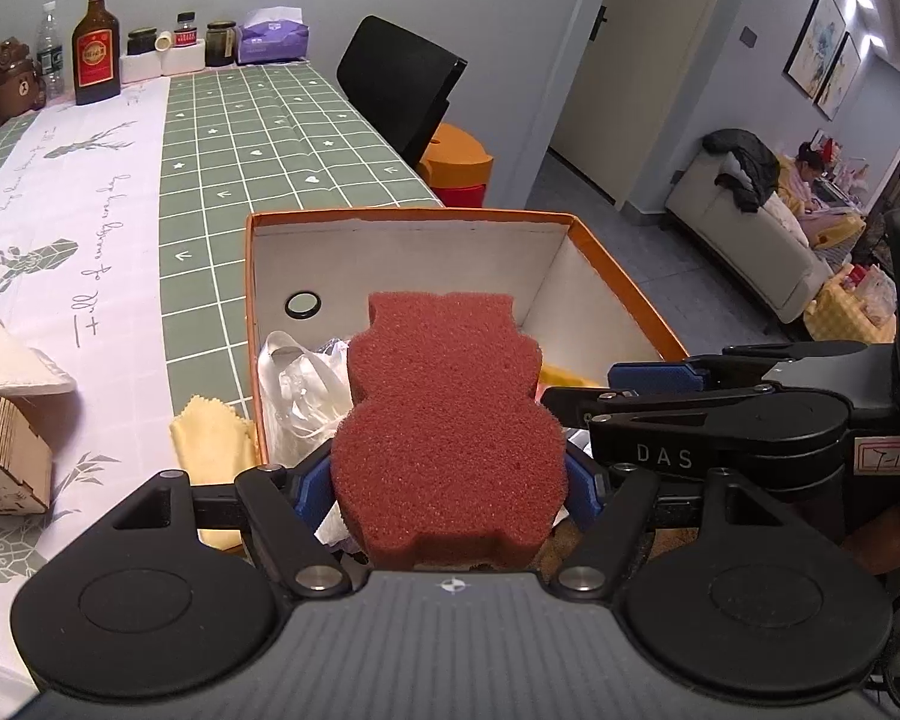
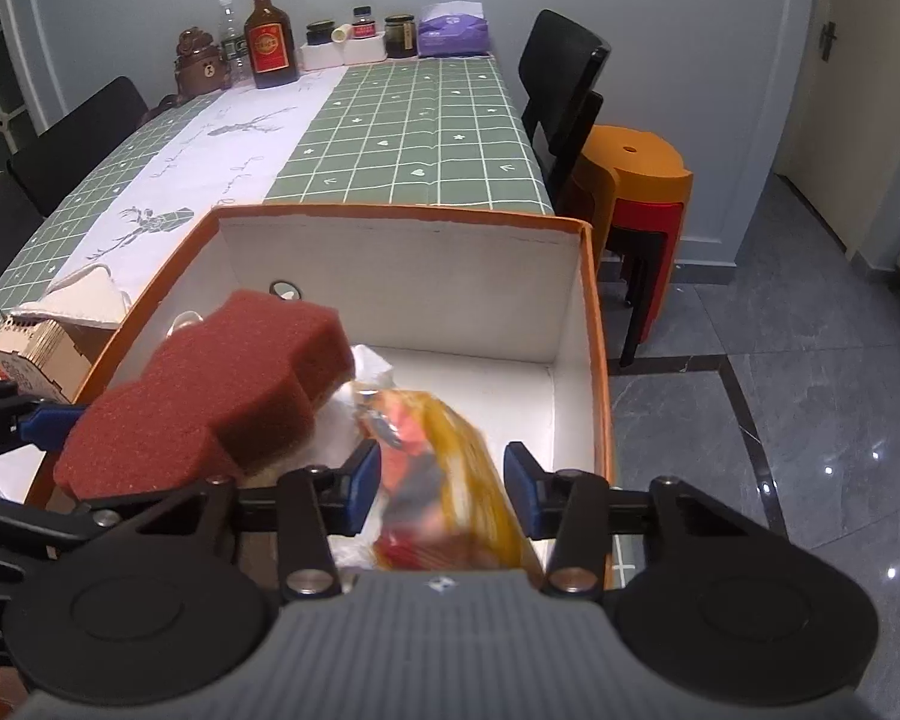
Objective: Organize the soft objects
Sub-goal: 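Carry the snack bag and red sponge into the orange box and release both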
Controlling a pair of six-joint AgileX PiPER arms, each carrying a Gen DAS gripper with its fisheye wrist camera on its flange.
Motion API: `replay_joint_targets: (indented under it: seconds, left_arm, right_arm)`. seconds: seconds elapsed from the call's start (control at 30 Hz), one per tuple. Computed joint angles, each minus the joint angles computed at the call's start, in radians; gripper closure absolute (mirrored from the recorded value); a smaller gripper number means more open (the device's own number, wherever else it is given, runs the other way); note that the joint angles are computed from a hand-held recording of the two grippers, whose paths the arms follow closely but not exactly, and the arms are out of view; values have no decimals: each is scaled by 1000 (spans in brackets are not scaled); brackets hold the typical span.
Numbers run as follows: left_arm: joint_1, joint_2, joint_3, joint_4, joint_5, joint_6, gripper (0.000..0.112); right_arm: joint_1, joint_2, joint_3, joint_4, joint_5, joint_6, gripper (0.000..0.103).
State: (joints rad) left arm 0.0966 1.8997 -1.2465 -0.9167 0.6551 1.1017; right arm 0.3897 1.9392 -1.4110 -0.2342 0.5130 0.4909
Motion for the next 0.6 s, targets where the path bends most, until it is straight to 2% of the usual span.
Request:
replay_joint_targets:
  seconds: [0.1, 0.23, 0.43, 0.5, 0.6]
  left_arm:
    - [-6, -5, 7, 3, -5, 2, 27]
    - [-8, 9, -23, 32, 15, -24, 20]
    - [-20, 3, -28, 96, 22, -35, 16]
    - [-17, -7, -16, 86, 25, -5, 12]
    - [-19, -24, 1, 95, 16, 27, 9]
  right_arm:
    - [0, 4, -13, -4, 18, -15, 58]
    - [-2, 0, -24, 21, 46, -49, 53]
    - [38, 8, -78, -67, 169, -85, 49]
    - [43, -3, -81, -79, 195, -107, 42]
    - [47, -24, -71, -87, 210, -139, 41]
